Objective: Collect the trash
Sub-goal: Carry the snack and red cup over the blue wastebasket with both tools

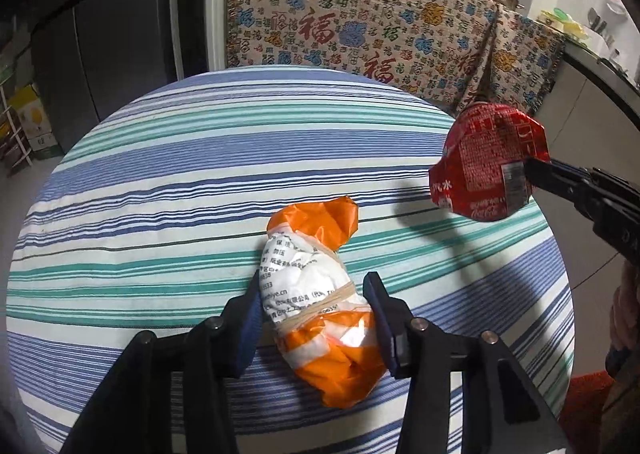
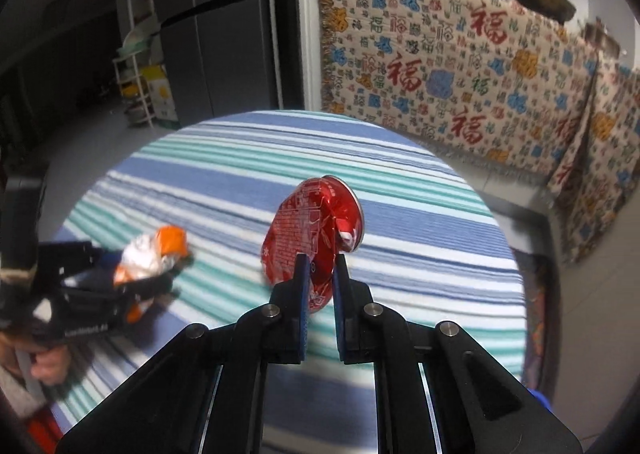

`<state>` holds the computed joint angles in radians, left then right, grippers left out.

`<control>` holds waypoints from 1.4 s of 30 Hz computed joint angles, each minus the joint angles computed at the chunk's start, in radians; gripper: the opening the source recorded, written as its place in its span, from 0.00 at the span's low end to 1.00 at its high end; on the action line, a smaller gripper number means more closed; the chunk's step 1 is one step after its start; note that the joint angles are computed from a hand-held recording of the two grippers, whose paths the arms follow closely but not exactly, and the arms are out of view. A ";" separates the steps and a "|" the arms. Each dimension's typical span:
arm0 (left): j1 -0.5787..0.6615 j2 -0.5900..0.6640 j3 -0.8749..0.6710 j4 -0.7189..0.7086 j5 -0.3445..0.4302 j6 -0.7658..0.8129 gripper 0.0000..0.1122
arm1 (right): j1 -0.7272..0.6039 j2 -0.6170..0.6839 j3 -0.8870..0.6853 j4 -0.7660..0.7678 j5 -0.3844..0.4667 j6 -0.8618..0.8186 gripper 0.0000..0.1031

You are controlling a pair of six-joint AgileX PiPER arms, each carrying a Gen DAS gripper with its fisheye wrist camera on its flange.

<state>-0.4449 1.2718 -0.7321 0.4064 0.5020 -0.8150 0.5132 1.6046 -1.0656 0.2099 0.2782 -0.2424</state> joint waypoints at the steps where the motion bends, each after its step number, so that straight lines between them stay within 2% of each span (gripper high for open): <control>1: -0.014 -0.005 -0.002 0.009 0.007 -0.010 0.43 | 0.000 -0.024 0.025 -0.010 -0.001 0.011 0.09; 10: -0.086 -0.032 -0.021 0.009 0.034 -0.042 0.43 | -0.014 -0.195 0.156 -0.092 0.026 0.126 0.09; 21: -0.262 -0.010 -0.102 0.153 0.159 -0.232 0.43 | -0.070 -0.346 0.265 -0.073 0.073 0.118 0.09; 30: -0.358 0.001 -0.162 0.231 0.250 -0.308 0.43 | -0.098 -0.406 0.284 -0.078 0.115 0.121 0.09; 37: -0.397 0.030 -0.199 0.238 0.268 -0.311 0.43 | -0.126 -0.449 0.294 -0.090 0.139 0.124 0.09; 42: -0.441 0.076 -0.242 0.240 0.272 -0.323 0.43 | -0.183 -0.481 0.313 -0.038 0.156 0.058 0.09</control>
<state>-0.8861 1.3475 -0.9742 0.6459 0.7741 -1.1384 0.3303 1.1235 -0.7530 0.1719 0.4346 -0.1842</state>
